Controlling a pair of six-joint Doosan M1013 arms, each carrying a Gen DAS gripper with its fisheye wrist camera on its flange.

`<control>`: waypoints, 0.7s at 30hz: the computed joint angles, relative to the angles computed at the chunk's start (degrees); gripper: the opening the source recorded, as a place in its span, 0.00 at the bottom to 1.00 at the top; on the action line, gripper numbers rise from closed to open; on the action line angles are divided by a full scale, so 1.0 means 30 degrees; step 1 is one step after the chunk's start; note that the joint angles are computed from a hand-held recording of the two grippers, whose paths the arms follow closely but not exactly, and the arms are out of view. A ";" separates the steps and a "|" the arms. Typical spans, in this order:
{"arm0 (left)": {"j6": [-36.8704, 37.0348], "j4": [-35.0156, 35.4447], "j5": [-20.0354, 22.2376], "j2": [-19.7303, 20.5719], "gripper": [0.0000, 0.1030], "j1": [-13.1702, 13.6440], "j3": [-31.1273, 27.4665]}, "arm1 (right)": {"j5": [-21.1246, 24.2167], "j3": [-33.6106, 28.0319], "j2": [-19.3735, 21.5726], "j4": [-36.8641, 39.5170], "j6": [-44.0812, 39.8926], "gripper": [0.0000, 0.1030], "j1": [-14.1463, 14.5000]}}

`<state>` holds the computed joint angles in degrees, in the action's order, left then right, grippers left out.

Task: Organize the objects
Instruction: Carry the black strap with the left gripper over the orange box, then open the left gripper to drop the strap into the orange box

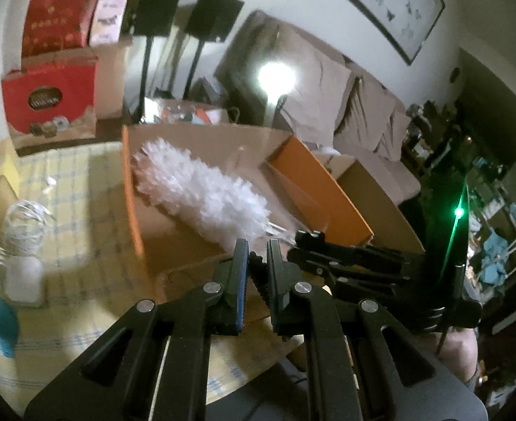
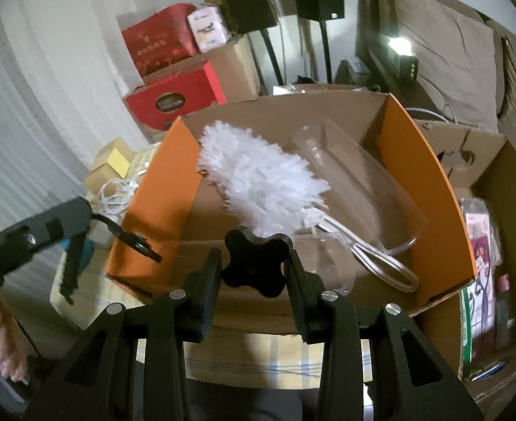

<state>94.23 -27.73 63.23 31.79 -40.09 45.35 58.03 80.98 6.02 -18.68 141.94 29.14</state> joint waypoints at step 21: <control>-0.1920 0.1132 0.1852 0.1119 0.33 0.0009 -0.1016 | 0.0196 0.0288 0.0300 0.0318 0.0144 0.37 -0.0279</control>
